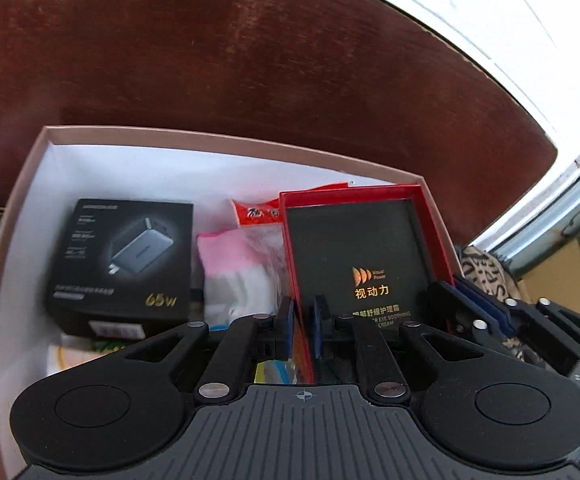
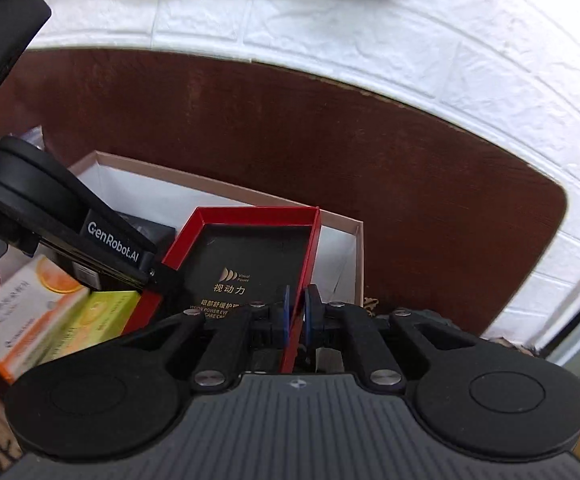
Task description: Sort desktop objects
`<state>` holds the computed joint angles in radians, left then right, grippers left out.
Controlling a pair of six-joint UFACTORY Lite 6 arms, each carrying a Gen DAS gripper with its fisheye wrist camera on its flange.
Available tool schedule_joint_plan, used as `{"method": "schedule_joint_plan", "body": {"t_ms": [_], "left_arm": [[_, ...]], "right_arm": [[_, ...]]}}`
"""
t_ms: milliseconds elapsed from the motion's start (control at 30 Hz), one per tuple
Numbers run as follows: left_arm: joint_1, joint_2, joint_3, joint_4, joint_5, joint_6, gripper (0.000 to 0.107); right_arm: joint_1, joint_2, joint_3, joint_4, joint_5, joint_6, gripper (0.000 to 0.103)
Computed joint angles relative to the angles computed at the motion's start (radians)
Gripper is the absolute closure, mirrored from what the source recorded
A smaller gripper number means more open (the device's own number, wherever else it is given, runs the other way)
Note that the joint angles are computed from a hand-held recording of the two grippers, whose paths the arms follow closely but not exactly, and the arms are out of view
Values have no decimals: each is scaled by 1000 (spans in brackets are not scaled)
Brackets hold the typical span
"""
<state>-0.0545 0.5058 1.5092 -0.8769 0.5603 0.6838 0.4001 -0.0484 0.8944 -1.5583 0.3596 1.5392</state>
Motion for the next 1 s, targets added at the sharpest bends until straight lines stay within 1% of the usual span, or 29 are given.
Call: {"method": "schedule_joint_plan", "body": {"t_ms": [33, 100, 133, 167, 200, 233, 267, 300, 333, 367, 400, 433, 500, 567, 667, 767, 833, 867, 967, 1000], "left_arm": [[2, 11, 10, -13, 6, 13, 86], [7, 17, 13, -56, 14, 49, 73], [13, 8, -1, -98, 14, 90, 65], [19, -5, -18, -136, 18, 133, 35], [26, -30, -50, -181, 11, 174, 10], [34, -74, -108, -267, -15, 250, 4], [44, -119, -168, -370, -34, 347, 4], [57, -151, -205, -431, -28, 417, 4], [70, -174, -229, -450, -11, 447, 4], [79, -194, -247, -450, 0, 455, 4], [88, -223, -277, -452, 5, 467, 4], [94, -249, -304, -461, 4, 488, 4], [103, -312, -372, -490, -21, 541, 4], [104, -378, -438, -519, -52, 588, 4], [140, -506, -550, -544, -50, 669, 4], [181, -704, -719, -584, -54, 750, 4], [223, -858, -837, -579, -48, 768, 4], [255, -945, -892, -540, -33, 748, 4], [338, -1170, -1004, -349, 30, 647, 4], [387, -1255, -1054, -327, 70, 648, 4]], "right_arm": [[-19, 28, 23, -2, -15, -10, 95], [-40, 70, 51, -40, -27, 29, 95], [-48, 87, 61, -58, -33, 50, 95], [-49, 100, 69, -71, -31, 65, 95], [-49, 103, 65, -92, -31, 82, 84], [-37, 105, 59, -119, -14, 108, 56], [-22, 94, 35, -187, 14, 176, 44], [-19, 79, 11, -251, 25, 230, 32], [-2, 64, -11, -273, 51, 250, 27], [15, 47, -31, -273, 74, 247, 26], [29, 23, -55, -283, 81, 247, 21], [37, 3, -75, -295, 79, 253, 13], [71, -36, -112, -289, 109, 263, 4], [91, -85, -140, -247, 115, 232, 2], [111, -158, -169, -159, 104, 173, 1], [180, -285, -235, -39, 127, 98, 1], [254, -370, -274, 48, 181, 44, 1], [310, -419, -300, 97, 234, 28, 1], [483, -561, -372, 190, 369, 25, 1], [568, -603, -388, 231, 442, 29, 1]]}}
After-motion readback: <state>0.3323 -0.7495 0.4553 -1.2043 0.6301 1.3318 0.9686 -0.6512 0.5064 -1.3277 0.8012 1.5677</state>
